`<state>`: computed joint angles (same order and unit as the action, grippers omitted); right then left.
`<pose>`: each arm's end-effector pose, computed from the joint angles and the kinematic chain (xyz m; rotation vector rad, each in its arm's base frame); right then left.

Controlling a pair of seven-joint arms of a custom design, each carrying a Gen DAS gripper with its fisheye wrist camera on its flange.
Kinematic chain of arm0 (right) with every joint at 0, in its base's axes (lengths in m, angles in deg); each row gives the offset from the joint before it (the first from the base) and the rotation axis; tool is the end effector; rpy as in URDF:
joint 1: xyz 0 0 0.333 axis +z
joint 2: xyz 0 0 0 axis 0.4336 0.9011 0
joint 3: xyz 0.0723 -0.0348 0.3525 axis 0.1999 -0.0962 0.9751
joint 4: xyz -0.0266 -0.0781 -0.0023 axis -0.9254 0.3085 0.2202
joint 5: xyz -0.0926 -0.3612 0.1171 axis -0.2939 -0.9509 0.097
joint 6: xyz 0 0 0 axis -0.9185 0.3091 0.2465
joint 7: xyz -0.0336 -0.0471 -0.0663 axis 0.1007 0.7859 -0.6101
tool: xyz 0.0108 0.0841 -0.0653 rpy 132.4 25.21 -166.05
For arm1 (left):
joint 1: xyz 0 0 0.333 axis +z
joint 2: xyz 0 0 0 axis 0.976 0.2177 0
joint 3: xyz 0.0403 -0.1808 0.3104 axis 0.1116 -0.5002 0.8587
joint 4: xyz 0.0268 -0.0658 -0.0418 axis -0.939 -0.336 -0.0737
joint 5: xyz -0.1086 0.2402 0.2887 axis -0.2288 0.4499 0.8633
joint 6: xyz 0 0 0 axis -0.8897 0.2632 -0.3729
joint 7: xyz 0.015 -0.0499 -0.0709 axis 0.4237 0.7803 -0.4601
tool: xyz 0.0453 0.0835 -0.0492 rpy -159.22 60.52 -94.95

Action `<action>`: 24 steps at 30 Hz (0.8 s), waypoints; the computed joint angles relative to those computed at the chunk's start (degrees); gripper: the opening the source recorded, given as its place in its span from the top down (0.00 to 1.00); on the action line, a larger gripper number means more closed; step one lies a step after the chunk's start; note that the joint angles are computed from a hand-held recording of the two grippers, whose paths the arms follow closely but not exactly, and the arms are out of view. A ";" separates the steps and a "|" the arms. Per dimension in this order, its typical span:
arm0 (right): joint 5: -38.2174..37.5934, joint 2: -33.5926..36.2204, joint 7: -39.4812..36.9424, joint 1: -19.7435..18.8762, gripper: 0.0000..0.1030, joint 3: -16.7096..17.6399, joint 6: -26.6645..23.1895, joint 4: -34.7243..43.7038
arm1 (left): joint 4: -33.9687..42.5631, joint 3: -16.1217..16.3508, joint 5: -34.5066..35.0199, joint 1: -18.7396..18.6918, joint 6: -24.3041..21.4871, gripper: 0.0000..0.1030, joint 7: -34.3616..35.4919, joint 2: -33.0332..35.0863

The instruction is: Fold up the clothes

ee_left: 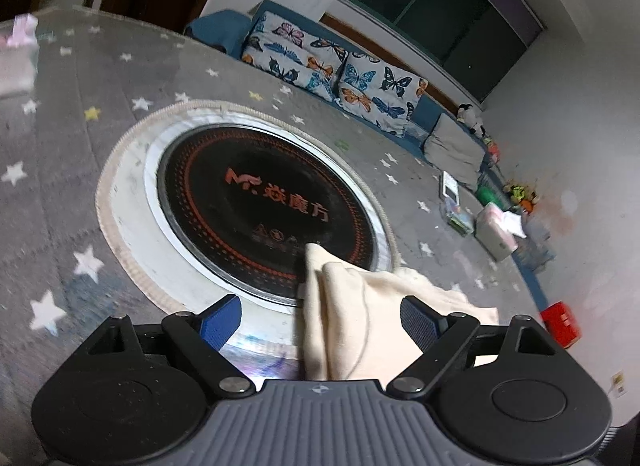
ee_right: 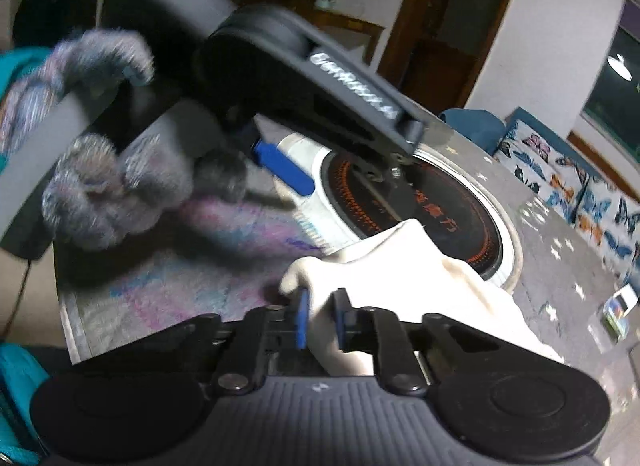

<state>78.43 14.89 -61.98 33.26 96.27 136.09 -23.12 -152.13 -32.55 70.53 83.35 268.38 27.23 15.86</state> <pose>0.6571 0.1617 0.3392 -2.2926 0.6759 -0.5874 0.7395 -0.2043 0.3280 -2.1084 1.6619 -1.3401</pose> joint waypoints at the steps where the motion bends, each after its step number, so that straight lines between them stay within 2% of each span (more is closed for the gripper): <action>1: 0.26 -0.21 0.82 -0.44 0.92 -0.02 -1.03 0.10 | 0.20 -1.46 -0.28 0.95 -0.24 0.14 -0.05 0.49; 8: 5.62 -2.60 2.82 -2.19 0.94 -1.37 -6.89 0.36 | 2.47 -11.54 -3.73 6.68 -3.39 0.14 0.79 5.20; 11: 7.62 -3.55 2.71 -2.27 0.94 -2.36 -8.68 0.05 | 2.91 -14.47 -6.30 8.06 -4.28 0.15 0.68 7.03; 14: 8.43 -4.00 2.65 -1.96 0.94 -3.31 -10.08 -0.22 | 3.32 -18.91 -8.02 10.45 -4.64 0.20 1.41 9.86; 16: 8.63 -4.24 2.92 -1.84 0.94 -3.79 -10.95 -0.41 | 3.71 -20.20 -8.69 10.94 -4.84 0.23 1.68 10.83; 18: 8.44 -4.38 3.12 -1.69 0.94 -4.19 -11.68 -0.68 | 4.14 -21.55 -9.09 11.45 -4.97 0.35 2.19 11.89; 20: 7.85 -4.43 3.44 -1.51 0.94 -4.49 -12.27 -0.97 | 4.98 -22.78 -9.43 11.78 -6.08 0.56 3.11 13.05; 21: 7.50 -4.40 3.61 -1.44 0.94 -4.60 -12.53 -1.06 | 5.33 -22.91 -9.88 11.66 -6.62 0.63 3.40 13.30; 22: 6.93 -4.18 3.97 -1.36 0.94 -4.75 -12.75 -0.92 | 5.48 -22.23 -10.53 11.14 -6.80 0.74 3.29 13.07; 23: 6.17 -4.13 4.84 -1.38 0.93 -4.92 -13.14 -0.93 | 5.43 -21.27 -11.13 10.56 -6.70 0.80 3.03 12.60; 24: 5.40 -4.07 5.70 -1.44 0.92 -5.06 -13.52 -0.93 | 5.35 -20.30 -11.63 9.98 -6.57 0.81 2.70 12.13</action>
